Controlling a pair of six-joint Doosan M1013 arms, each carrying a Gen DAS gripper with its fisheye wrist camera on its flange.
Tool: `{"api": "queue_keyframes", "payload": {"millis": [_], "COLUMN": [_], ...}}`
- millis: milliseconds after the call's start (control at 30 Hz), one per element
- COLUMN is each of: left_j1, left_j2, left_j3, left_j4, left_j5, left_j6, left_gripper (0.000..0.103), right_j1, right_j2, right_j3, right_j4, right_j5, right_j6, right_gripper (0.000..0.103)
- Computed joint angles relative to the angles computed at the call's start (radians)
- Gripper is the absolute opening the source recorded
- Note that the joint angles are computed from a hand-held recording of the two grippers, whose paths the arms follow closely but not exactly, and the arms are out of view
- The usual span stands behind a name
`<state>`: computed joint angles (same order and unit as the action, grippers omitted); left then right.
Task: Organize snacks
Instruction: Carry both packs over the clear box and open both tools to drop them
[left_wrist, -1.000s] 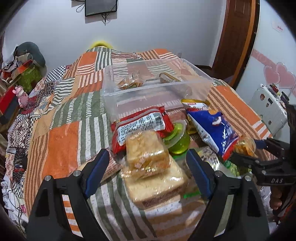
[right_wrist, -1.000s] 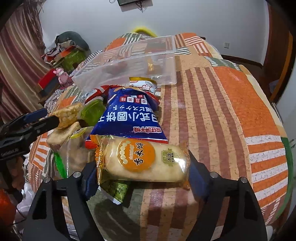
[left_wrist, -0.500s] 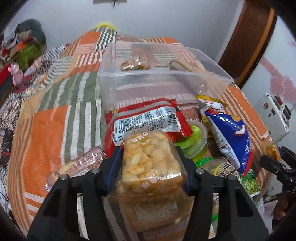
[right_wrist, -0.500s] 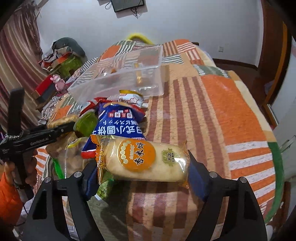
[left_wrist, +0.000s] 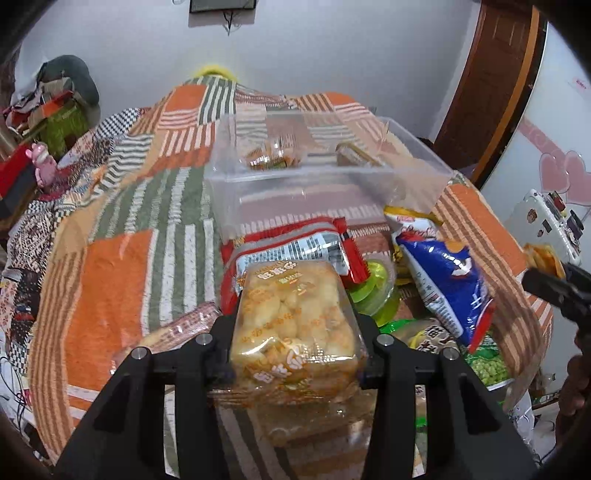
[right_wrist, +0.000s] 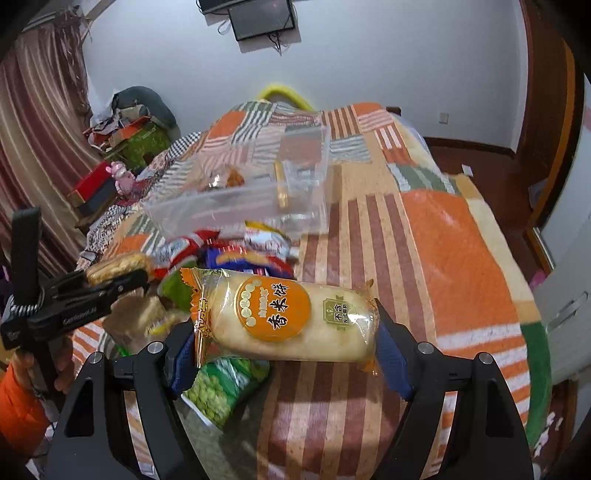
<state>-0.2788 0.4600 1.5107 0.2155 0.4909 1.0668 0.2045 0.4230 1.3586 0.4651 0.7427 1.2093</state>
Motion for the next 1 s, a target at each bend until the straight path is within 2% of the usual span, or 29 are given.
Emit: {"api": "queue_keyframes", "payload": {"millis": [400, 667, 1000], "left_j1": [0.007, 0.016, 0.031], "left_j2": [-0.025, -0.001, 0.059], "left_j3": [-0.031, -0.089, -0.183], "left_j4": [0.074, 0.102, 0.129], "left_j5": [-0.05, -0.067, -0.048], "left_j6": [-0.037, -0.043, -0.035], "left_gripper": [0.045, 0.045, 0.045], "right_j1": [0.023, 0.042, 0.072], "right_j2": [0.048, 0.091, 0.171], "right_j3": [-0.113, -0.188, -0.303], "right_j4": [0.009, 0.001, -0.069], "right_j5": [-0.063, -0.08, -0.047], "right_j6": [-0.064, -0.082, -0.042], "right_gripper": [0.077, 0.077, 0.077]}}
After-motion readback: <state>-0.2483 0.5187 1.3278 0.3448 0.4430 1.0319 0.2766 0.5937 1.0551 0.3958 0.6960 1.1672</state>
